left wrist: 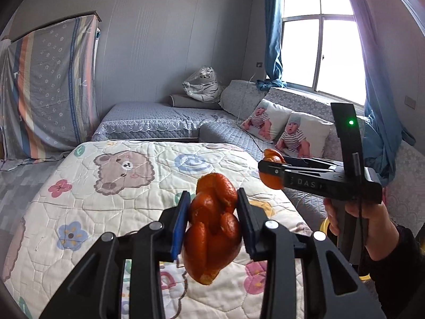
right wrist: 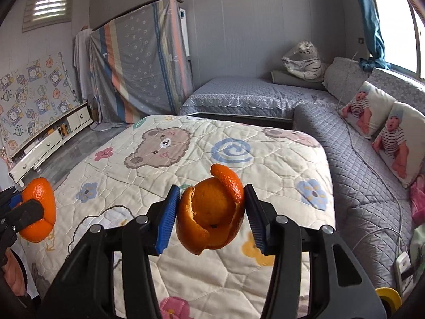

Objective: Collect trash
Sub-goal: 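Lift both orange peels and carry both tools over the yellow bin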

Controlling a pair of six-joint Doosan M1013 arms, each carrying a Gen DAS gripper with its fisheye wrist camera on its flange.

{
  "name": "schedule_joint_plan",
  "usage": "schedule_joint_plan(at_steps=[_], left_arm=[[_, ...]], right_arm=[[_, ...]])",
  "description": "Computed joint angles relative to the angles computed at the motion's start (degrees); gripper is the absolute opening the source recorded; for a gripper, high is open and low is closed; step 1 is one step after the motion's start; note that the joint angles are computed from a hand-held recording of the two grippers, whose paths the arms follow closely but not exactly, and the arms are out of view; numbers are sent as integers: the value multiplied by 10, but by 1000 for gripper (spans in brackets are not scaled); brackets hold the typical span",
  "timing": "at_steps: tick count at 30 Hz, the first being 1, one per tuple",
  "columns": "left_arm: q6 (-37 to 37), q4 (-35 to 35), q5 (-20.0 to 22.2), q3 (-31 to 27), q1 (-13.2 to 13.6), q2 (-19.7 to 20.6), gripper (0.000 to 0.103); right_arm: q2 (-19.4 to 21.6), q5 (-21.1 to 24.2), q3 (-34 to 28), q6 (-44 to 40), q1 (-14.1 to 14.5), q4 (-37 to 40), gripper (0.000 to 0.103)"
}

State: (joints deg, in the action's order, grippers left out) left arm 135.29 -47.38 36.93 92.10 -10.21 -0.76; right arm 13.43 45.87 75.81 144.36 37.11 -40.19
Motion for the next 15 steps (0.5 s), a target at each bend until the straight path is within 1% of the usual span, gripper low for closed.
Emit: schedule_joint_plan(at_steps=[6, 13, 15], left_arm=[[32, -18, 8, -5, -32, -3, 34], [59, -31, 24, -14, -72, 0, 34], [65, -34, 29, -16, -84, 2, 34]], right_arm=[[-64, 29, 77, 130, 6, -91, 47], [-127, 92, 157, 266, 23, -177, 47], [-144, 112, 178, 302, 27, -190, 47]])
